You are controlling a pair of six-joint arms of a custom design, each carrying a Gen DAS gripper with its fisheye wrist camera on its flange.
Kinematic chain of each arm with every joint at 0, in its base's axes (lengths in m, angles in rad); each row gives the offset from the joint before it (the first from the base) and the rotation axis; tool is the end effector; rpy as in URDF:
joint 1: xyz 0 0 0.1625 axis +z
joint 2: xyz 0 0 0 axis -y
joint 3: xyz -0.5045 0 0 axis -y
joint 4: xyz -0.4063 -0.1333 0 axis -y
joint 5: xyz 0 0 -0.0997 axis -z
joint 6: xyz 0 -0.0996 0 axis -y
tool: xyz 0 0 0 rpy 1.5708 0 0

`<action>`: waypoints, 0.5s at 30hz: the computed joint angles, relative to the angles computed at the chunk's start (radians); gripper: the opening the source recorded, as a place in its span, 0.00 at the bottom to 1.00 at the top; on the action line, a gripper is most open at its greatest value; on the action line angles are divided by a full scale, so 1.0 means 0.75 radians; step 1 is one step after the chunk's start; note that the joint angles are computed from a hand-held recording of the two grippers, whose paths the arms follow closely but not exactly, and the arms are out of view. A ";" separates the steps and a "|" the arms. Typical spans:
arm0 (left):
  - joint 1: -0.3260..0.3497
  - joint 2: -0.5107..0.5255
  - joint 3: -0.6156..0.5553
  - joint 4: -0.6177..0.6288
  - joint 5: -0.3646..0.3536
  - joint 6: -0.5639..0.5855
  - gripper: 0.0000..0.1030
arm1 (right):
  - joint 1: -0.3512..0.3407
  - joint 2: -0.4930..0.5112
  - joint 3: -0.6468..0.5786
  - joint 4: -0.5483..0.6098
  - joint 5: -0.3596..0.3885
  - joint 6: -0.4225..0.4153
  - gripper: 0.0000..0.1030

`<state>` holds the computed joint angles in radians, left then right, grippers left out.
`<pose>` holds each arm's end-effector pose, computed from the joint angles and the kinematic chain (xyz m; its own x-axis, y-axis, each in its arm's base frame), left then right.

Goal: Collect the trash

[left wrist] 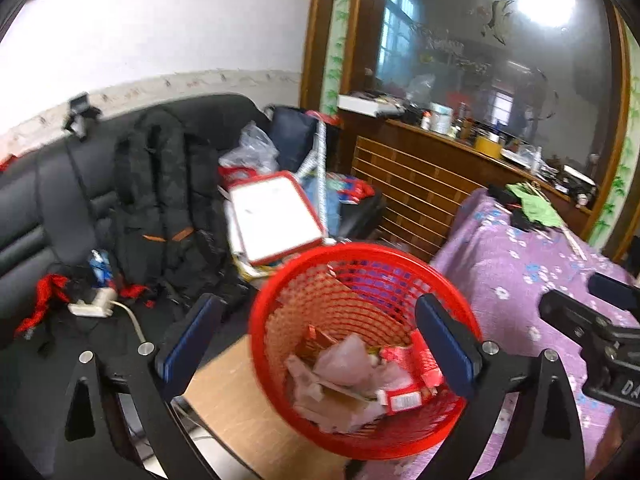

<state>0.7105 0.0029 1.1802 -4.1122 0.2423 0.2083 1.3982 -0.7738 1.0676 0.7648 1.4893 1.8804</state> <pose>-0.3471 -0.6020 -0.1126 -0.5176 -0.7550 -0.4025 0.2728 0.3002 -0.9140 0.0171 -0.7252 0.2620 -0.4438 -0.7777 0.4452 -0.8961 0.3872 -0.2169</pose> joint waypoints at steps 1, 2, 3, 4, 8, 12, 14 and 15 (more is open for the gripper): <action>-0.007 -0.001 0.022 0.094 0.047 -0.110 0.95 | -0.006 -0.016 0.020 -0.024 -0.002 -0.007 0.93; -0.012 0.001 0.027 0.147 0.090 -0.169 0.95 | -0.013 -0.032 0.041 -0.046 -0.005 -0.015 0.94; -0.016 0.005 0.021 0.178 0.132 -0.202 0.96 | -0.024 -0.054 0.067 -0.071 -0.010 -0.028 0.94; -0.023 0.012 0.010 0.193 0.167 -0.216 0.96 | -0.034 -0.072 0.084 -0.088 -0.014 -0.038 0.94; -0.059 0.025 0.028 0.288 0.185 -0.293 1.00 | -0.086 -0.153 0.161 -0.141 -0.066 -0.068 0.96; -0.084 0.106 -0.095 0.460 0.293 -0.281 1.00 | -0.157 -0.248 0.250 -0.204 -0.141 -0.109 0.98; -0.097 0.143 -0.153 0.509 0.322 -0.245 1.00 | -0.191 -0.290 0.286 -0.230 -0.177 -0.111 0.99; -0.104 0.164 -0.177 0.560 0.348 -0.268 1.00 | -0.208 -0.305 0.298 -0.232 -0.200 -0.110 0.99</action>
